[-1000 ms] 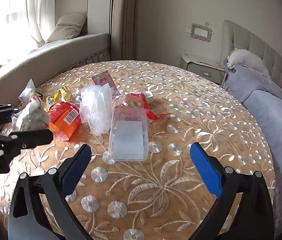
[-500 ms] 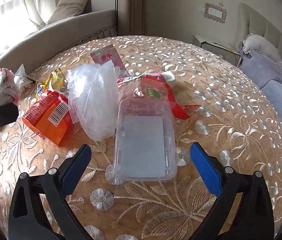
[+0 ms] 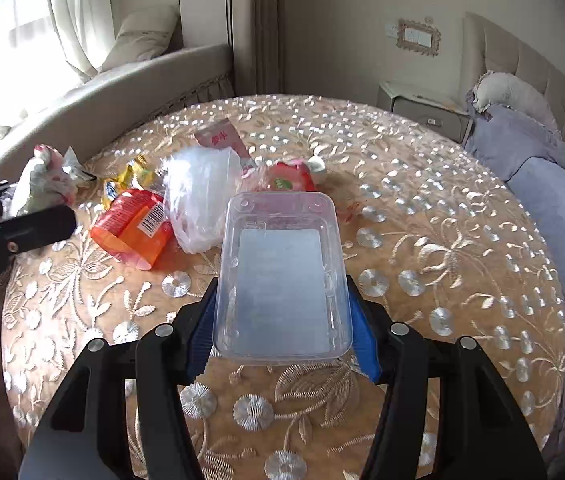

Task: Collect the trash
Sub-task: 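Carry the bag and clear box over the floor bin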

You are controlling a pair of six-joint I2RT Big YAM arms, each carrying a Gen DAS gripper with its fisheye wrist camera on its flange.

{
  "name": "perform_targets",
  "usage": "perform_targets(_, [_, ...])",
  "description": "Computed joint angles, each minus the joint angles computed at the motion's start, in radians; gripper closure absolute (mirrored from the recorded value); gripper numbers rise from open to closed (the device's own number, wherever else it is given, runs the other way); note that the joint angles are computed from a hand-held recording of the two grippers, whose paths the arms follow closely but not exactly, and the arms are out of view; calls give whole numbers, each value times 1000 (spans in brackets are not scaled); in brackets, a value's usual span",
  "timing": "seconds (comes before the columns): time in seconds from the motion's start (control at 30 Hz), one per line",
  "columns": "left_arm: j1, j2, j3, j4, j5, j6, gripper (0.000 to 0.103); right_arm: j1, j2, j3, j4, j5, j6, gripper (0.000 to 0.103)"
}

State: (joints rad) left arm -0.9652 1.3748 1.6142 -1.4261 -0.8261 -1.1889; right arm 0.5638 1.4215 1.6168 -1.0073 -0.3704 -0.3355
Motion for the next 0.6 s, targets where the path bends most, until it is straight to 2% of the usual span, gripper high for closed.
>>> perform_targets(0.2, [-35,79,106,34,-20,80,50,-112,-188,-101,162,-84,52,44])
perform_targets(0.3, [-56,152,204,23,-44,143,50,-180,-268,-147,243,-102,80,44])
perform_targets(0.33, [-62,168,226,46,-44,179,50,-205,-292,-161,261,-105,84,44])
perform_targets(0.43, [-72,225,299,128,-22,294,50,-278,-334,-187,273,-116,84,44])
perform_targets(0.6, [-88,364,470,176,34,437,50,-417,-371,-228,253,-139,70,44])
